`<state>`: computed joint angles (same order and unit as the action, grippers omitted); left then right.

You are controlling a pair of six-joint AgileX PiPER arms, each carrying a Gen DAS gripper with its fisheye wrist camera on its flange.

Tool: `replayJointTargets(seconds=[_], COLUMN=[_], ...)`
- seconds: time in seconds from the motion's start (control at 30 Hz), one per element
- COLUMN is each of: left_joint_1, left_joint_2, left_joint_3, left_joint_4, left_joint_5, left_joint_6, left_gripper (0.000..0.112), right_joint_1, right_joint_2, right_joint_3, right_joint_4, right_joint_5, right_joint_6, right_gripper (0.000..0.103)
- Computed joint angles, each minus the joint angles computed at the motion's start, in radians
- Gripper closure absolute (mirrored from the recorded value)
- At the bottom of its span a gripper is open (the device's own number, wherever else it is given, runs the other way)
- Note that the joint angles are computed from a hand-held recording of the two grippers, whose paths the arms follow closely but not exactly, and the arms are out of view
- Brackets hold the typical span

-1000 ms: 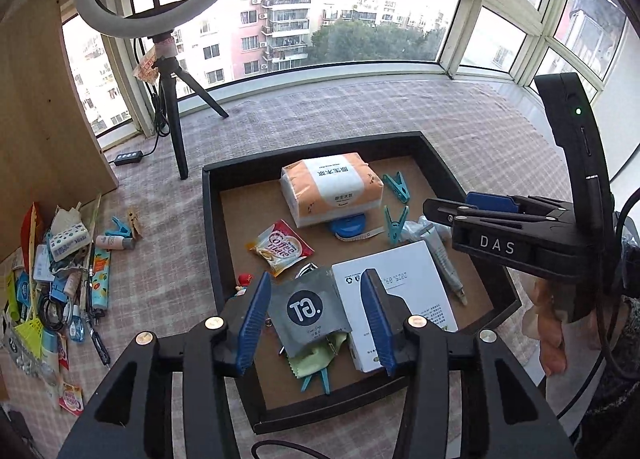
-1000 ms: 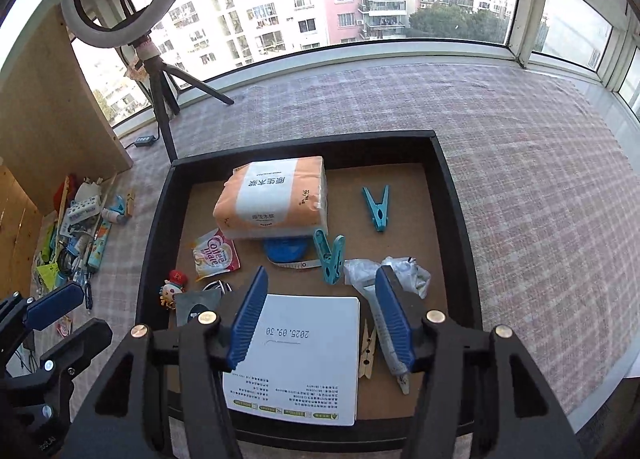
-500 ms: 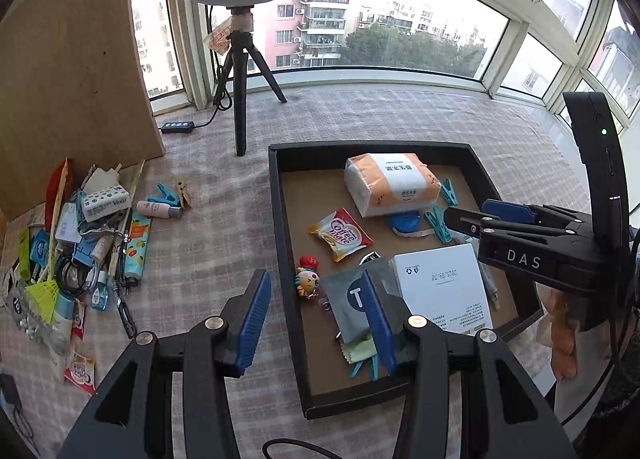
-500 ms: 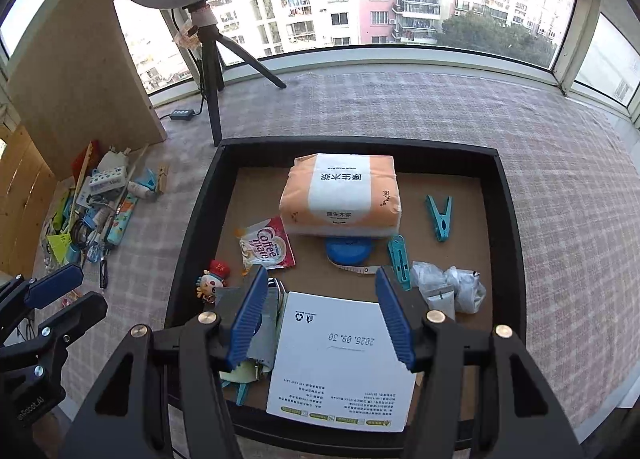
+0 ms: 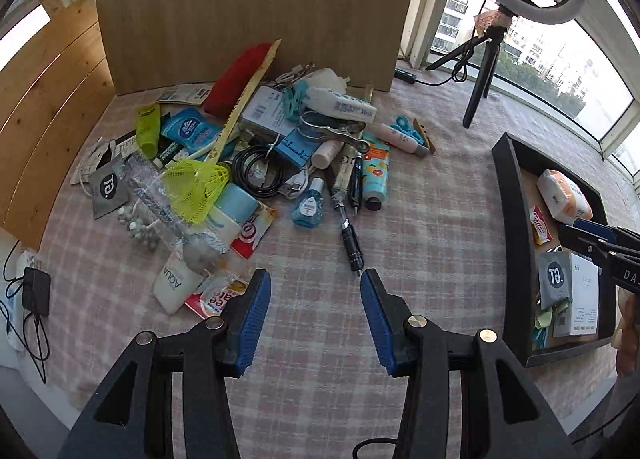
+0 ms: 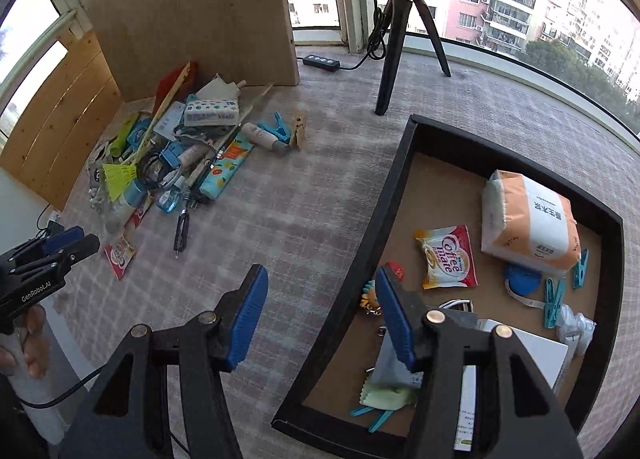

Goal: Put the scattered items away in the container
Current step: 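Grasp the yellow shuttlecock with the right gripper while the left grasps the clear plastic bag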

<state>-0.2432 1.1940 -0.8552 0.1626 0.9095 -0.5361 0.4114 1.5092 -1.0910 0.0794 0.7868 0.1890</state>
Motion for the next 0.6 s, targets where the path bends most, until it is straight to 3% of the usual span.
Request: replayJointTargets(seconds=[0.13,0.27,0.47,0.6], left_joint_1=[0.297,0.53,0.672,0.709], left_joint_2=[-0.049,-0.017,0.09,0.16], left_joint_3=[0.077,0.085,0.078,0.087], left_joint_4=[-0.127,-0.281,-0.459,-0.546], left_joint_5=[-0.034,-0.06,-0.106,-0.142], left_joint_6=[0.209,0.416,0.593,0.656], left_gripper=[0.068,0.068,0.068,0.067], right_joint_1=[0.091,0.159,0.265,0.332], right_joint_2=[0.096,0.185,0.361,0.538], right_joint_3=[-0.083,-0.18,-0.468,-0.772], right_joint_4=[0.012,0.054,0.085,0.08], right_joint_5=[0.003,0.013,0.083,0.198], right_joint_6=[0.014,0.005,0.003,0.009], right_gripper=[0.048,0.051,0.054,0.054])
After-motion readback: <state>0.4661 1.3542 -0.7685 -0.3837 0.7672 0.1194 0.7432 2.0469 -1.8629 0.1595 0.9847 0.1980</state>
